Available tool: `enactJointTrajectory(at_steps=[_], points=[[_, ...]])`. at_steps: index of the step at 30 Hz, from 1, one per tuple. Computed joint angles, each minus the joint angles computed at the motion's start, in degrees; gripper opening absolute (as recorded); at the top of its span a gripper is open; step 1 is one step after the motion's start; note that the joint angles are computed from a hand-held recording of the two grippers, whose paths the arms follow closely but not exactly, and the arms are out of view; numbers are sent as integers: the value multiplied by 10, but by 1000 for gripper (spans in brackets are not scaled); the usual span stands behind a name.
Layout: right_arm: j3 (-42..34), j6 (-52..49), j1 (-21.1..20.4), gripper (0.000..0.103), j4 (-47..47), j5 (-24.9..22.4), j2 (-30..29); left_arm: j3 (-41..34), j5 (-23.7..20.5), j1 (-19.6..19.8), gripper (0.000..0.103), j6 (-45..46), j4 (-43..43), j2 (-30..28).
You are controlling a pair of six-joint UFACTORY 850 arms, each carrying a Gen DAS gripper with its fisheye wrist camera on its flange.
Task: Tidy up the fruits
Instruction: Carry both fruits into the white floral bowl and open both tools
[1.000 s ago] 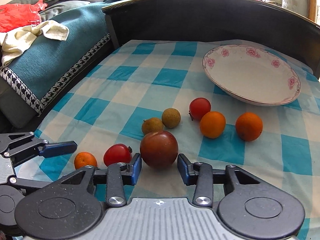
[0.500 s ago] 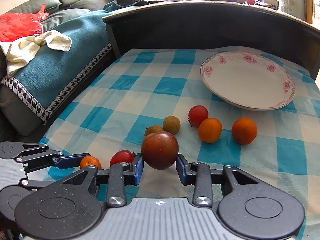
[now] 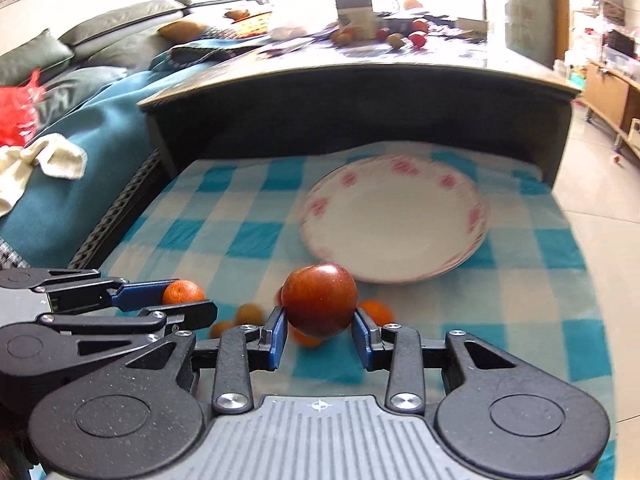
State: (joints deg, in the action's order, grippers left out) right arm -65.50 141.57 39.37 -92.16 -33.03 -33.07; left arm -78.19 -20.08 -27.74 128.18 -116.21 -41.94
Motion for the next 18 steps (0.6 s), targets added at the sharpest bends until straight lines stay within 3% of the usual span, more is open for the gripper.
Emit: enactJointTrajectory(at_steps=[9, 18], points=[[4, 4, -52, 30, -14, -1, -9, -142, 31, -31, 39, -135, 121, -91], [11, 19, -68, 33, -36, 9, -12, -185, 59, -46, 40, -161, 147, -121]])
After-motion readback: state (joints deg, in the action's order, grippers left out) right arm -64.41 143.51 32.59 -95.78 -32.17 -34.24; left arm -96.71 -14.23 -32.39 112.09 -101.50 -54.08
